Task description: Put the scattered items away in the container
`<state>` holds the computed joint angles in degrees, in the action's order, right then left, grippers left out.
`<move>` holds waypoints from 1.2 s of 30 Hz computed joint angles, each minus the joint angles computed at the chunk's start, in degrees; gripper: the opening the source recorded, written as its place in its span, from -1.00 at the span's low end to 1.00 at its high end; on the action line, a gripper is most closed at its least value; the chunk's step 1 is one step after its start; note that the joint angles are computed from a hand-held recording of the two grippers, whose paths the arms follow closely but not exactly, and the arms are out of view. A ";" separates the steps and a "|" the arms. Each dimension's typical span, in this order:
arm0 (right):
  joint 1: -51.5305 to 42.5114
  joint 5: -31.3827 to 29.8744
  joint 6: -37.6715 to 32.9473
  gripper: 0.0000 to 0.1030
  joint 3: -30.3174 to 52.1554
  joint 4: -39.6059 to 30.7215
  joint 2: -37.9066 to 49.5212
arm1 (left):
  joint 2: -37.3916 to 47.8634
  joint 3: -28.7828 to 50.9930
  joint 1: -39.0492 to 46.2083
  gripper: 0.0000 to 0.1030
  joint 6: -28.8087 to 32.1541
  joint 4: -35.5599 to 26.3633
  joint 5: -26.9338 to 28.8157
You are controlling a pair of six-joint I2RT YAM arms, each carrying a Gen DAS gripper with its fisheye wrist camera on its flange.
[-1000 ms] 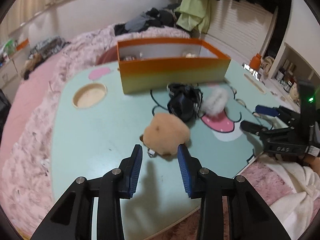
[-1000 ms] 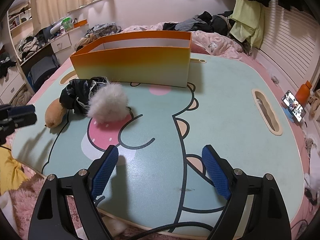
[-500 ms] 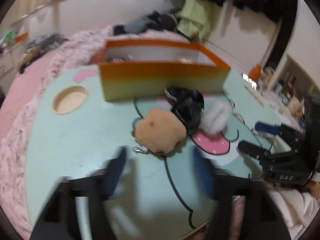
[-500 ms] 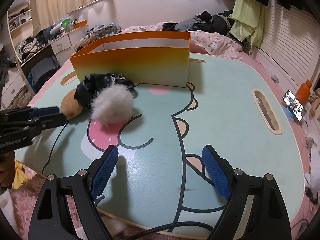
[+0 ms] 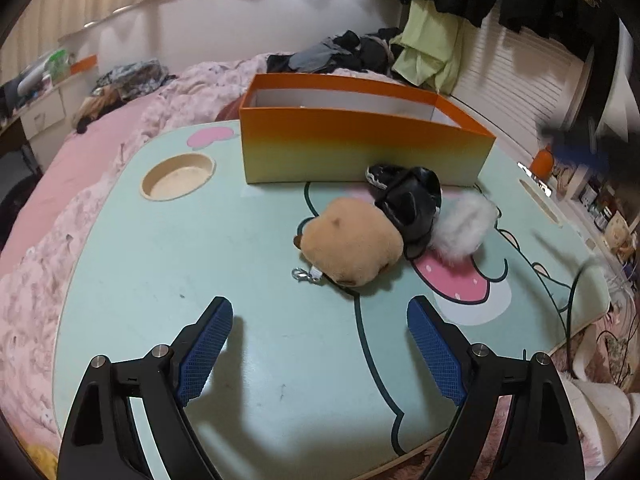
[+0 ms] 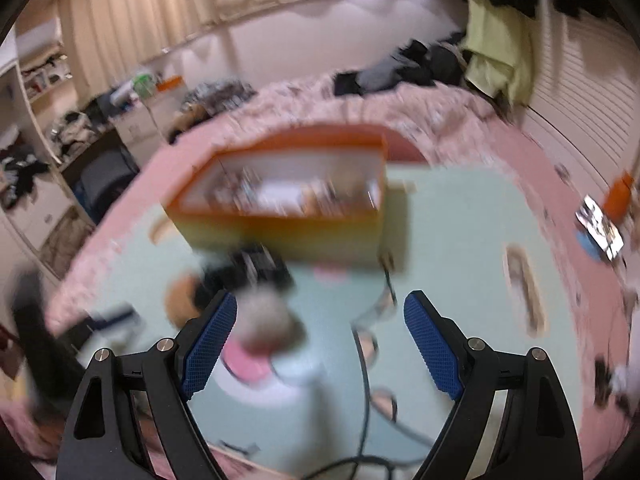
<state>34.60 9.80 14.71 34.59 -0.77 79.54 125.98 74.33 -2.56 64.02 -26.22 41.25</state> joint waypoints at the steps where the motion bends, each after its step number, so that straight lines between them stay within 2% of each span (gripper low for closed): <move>1: -1.39 -3.81 -1.36 0.67 4.56 -2.71 1.79 | -0.11 -0.44 -0.04 0.72 0.19 0.39 -0.30; 4: -3.36 -11.61 -3.97 0.65 17.79 -10.24 11.11 | -0.42 -1.96 0.03 0.73 0.82 2.20 -0.67; 5: -3.55 -12.71 -4.14 0.58 21.86 -12.59 14.76 | -0.63 -2.47 0.15 0.73 1.15 2.59 -0.57; 7: -3.75 -14.71 -4.24 0.13 30.25 -17.61 22.88 | -0.70 -2.70 0.31 0.73 1.64 2.67 -0.37; 9: -4.15 -15.78 -4.63 -0.01 37.94 -22.01 30.18 | -0.77 -2.90 0.44 0.73 1.94 2.80 -0.22; 14: -4.81 -13.57 -3.57 -0.02 49.60 -28.20 41.86 | -0.60 -2.75 0.56 0.74 2.15 2.77 -0.06; 21: -6.20 -14.42 -3.93 -0.06 61.47 -38.13 51.76 | -1.10 -3.67 0.45 0.78 2.78 3.67 -0.38; 22: -6.29 -13.96 -4.28 -0.34 61.94 -38.12 52.34 | -1.17 -3.76 0.46 0.78 2.85 3.69 -0.35; 25: -6.61 -13.41 -4.32 -0.32 61.81 -37.93 52.20 | -1.19 -3.80 0.44 0.79 2.86 3.72 -0.32; 28: -6.45 -12.95 -4.69 -0.33 58.27 -35.28 50.15 | -1.22 -3.90 0.39 0.79 2.85 3.94 -0.32; 33: -7.06 -14.47 -5.00 -0.33 47.35 -24.44 42.94 | -1.76 -4.88 0.33 0.79 2.66 4.83 -0.34; 36: -7.95 -15.96 -4.51 -0.33 38.01 -16.11 35.18 | -1.88 -5.12 0.28 0.80 2.68 5.09 -0.37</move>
<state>26.66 -6.16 10.20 72.60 -16.89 114.73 124.10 69.21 -2.29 66.70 -21.13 40.88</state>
